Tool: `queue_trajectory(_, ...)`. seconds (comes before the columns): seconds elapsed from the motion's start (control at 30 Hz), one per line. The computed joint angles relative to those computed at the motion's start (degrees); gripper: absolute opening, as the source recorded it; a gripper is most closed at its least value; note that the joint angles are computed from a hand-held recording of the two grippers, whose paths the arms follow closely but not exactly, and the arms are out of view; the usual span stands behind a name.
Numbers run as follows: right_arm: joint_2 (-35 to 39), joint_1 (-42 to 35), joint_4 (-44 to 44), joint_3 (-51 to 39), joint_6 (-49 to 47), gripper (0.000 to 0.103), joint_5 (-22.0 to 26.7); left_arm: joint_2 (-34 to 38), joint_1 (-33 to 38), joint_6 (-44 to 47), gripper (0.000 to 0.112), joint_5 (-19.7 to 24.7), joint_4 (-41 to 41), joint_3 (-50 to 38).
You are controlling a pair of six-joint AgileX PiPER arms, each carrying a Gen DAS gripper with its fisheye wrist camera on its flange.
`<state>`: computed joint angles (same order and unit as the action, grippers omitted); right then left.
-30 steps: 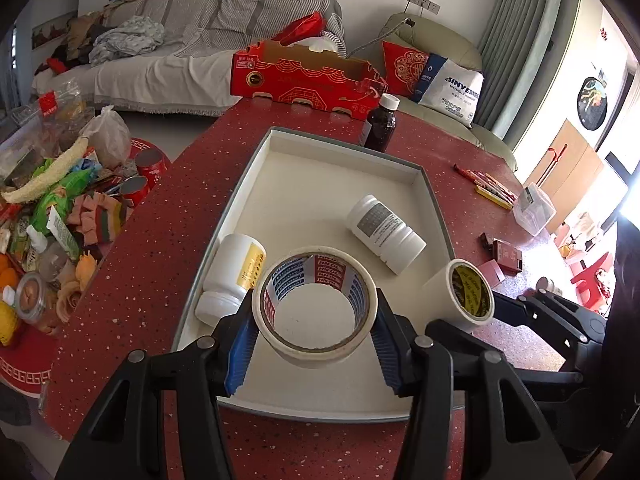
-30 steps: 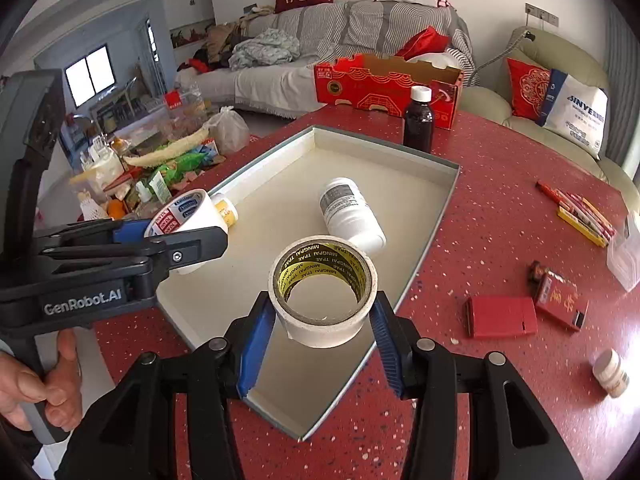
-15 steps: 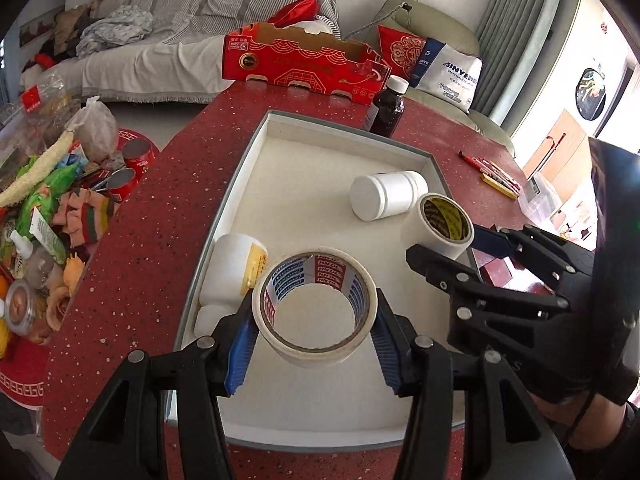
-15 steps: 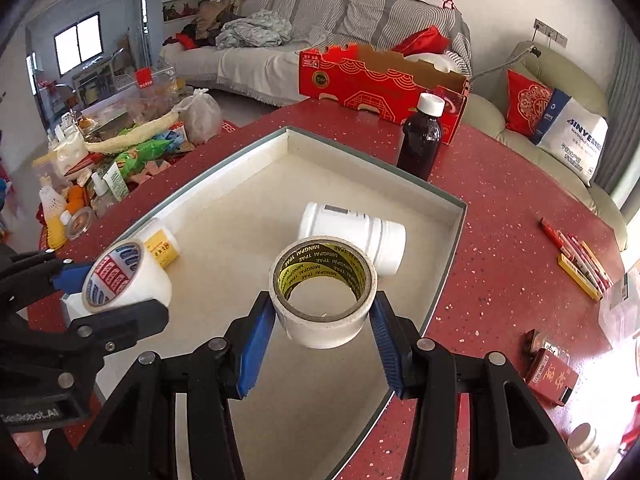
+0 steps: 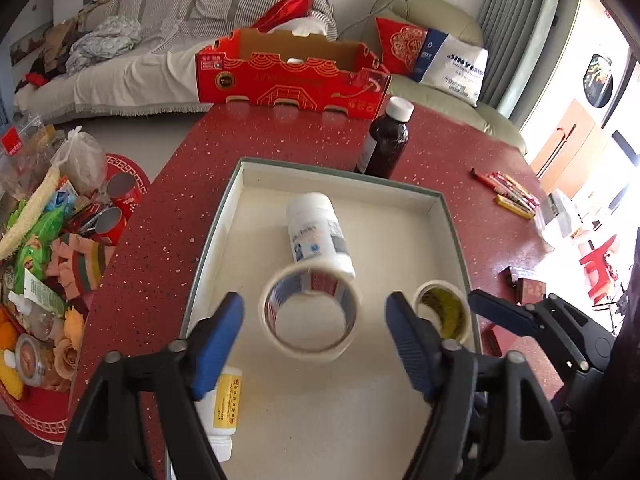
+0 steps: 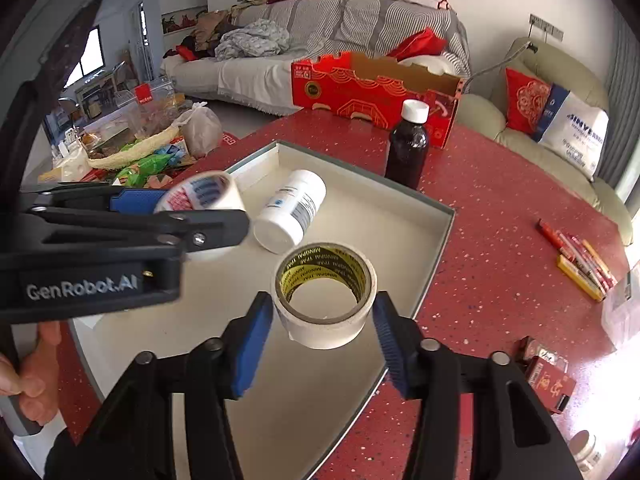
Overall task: Organize rigid objects
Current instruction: 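Lower both tape rolls into the white tray and open both tools, then grasp the white pill bottle with the right tool while the left grasps the red box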
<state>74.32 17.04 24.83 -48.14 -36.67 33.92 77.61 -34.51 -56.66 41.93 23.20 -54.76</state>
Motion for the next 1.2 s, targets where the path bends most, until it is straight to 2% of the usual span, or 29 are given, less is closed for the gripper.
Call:
queue_trajectory(0.1, -3.3, -1.0, 2.0, 2.4, -4.1, 0.073, 0.3, -0.3, -2.2, -2.8, 0.080, 0.9, 2.8, 1.1)
queue_trajectory(0.17, -7.3, -1.7, 2.2, 4.9, -5.9, 0.073, -0.1, -3.2, -4.3, -6.8, 0.080, 0.7, 5.1, 3.2)
queue_trajectory(0.23, -11.7, -5.9, 6.8, 7.1, -11.7, 0.073, 2.0, -6.9, -7.3, -11.9, 0.080, 0.9, 8.1, 5.6)
queue_trajectory(0.37, -18.2, -23.8, 19.6, 11.3, -26.3, 0.073, 12.5, -9.1, -15.9, -21.3, 0.080, 4.5, 13.4, 6.4)
queue_trajectory(0.47, -20.6, -38.5, 23.2, 13.7, -35.2, 0.073, 19.8, -6.7, -24.0, -27.5, 0.080, 8.2, 17.3, 3.5)
queue_trajectory(0.6, -17.9, -58.3, 24.4, 14.2, -45.9, 0.073, 28.2, 0.2, -34.3, -33.4, 0.080, 9.4, 21.8, -2.6)
queue_trajectory(0.67, -15.1, -65.4, 23.8, 13.6, -50.0, 0.073, 28.4, 5.0, -37.0, -33.6, 0.080, 8.8, 21.9, -6.5)
queue_trajectory(0.8, -8.1, -75.6, 23.3, 10.7, -55.2, 0.073, 28.4, 14.9, -37.7, -30.1, 0.080, 7.1, 18.4, -14.6)
queue_trajectory(0.9, -4.2, -76.9, 22.3, 9.1, -55.8, 0.073, 24.0, 21.4, -35.7, -26.8, 0.080, 7.7, 15.1, -20.2)
queue_trajectory(0.97, -1.2, -76.9, 21.8, 7.4, -55.1, 0.073, 23.2, 24.7, -33.6, -23.7, 0.080, 7.2, 13.2, -23.0)
queue_trajectory(1.07, 2.9, -75.7, 21.3, 4.3, -53.7, 0.073, 22.8, 30.2, -31.5, -18.1, 0.080, 11.0, 11.5, -29.1)
queue_trajectory(1.2, 5.5, -71.5, 20.8, 2.1, -57.5, 0.073, 18.4, 36.3, -27.8, -9.6, 0.080, 15.2, 7.4, -36.8)
